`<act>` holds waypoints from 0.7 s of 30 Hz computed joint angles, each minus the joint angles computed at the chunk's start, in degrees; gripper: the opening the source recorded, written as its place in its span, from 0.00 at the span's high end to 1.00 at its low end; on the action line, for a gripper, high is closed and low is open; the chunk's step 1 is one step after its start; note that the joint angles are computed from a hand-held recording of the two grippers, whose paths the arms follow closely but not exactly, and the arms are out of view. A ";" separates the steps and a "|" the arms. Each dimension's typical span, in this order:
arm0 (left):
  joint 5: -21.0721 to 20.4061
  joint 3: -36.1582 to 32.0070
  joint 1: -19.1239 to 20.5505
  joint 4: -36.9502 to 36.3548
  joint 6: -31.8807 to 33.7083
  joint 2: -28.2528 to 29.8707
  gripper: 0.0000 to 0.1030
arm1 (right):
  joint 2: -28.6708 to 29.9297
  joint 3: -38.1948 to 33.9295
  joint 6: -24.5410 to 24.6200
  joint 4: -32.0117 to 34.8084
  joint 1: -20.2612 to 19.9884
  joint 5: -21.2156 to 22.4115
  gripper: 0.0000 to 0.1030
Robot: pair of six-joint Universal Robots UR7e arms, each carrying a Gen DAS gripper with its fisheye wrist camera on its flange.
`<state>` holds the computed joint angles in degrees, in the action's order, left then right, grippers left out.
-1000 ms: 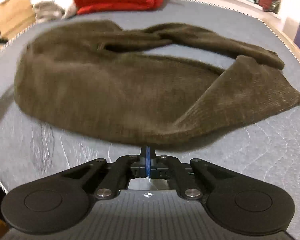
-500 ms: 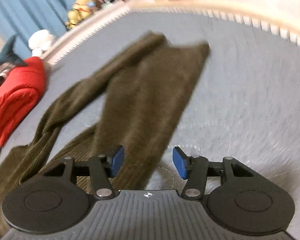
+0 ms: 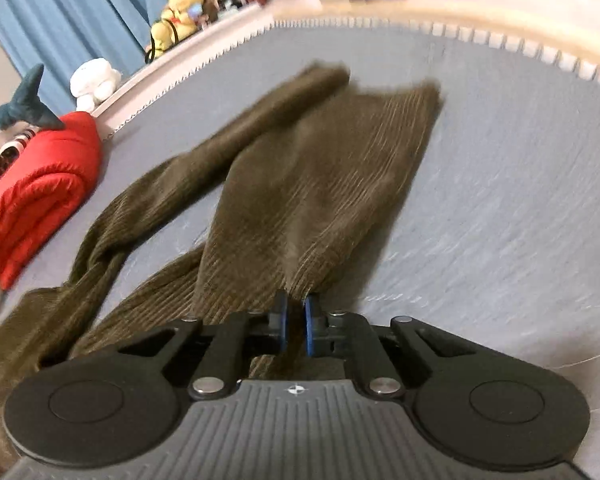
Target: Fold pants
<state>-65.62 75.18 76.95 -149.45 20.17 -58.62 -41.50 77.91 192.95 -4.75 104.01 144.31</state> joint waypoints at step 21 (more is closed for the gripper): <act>-1.99 4.40 -2.11 0.24 2.83 0.02 0.59 | -10.03 11.63 7.05 -2.97 -5.77 -10.84 0.60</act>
